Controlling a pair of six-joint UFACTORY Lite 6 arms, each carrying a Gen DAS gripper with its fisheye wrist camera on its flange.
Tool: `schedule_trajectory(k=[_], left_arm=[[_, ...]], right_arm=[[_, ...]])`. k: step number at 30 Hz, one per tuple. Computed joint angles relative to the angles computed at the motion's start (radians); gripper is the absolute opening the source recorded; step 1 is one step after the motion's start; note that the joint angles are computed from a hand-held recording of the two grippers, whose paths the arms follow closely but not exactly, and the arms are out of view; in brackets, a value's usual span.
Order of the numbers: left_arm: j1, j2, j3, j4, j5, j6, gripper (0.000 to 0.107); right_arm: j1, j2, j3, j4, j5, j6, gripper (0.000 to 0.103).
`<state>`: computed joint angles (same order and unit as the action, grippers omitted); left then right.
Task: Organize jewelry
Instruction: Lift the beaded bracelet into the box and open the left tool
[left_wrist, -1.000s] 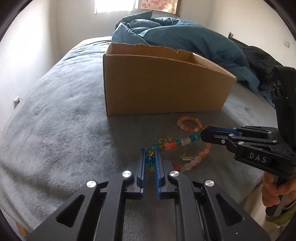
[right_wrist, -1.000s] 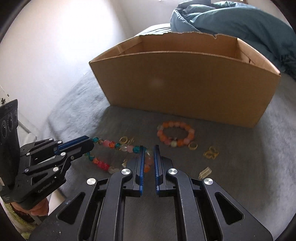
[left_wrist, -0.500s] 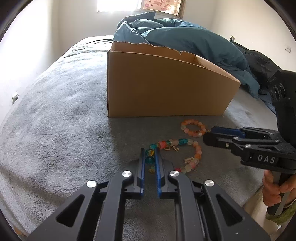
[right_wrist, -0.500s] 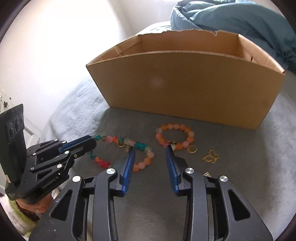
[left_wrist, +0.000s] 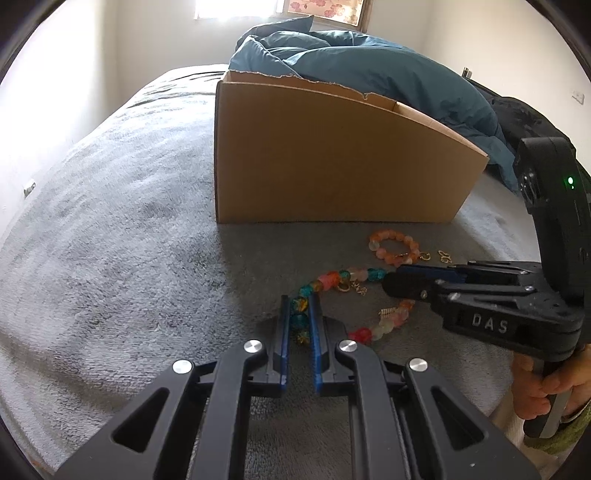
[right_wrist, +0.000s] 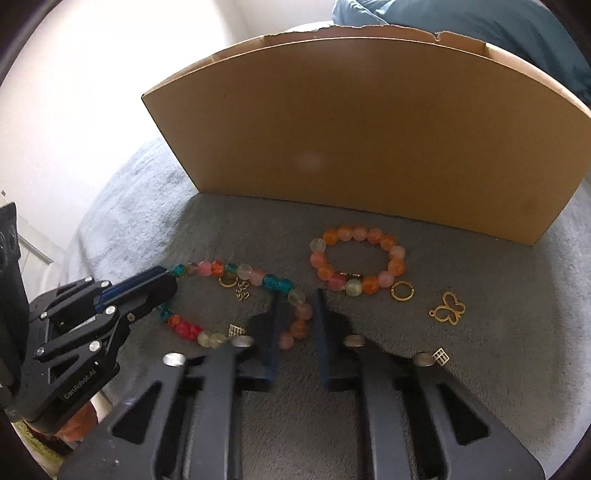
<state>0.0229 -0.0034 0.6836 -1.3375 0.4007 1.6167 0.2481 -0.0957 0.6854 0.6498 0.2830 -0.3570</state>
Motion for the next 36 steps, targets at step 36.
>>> schedule_trajectory(k=[36], left_arm=[[-0.080, 0.189, 0.805, 0.509, 0.215, -0.639, 0.009]], right_arm=[[-0.305, -0.037, 0.538, 0.145, 0.345, -0.173, 0.008]])
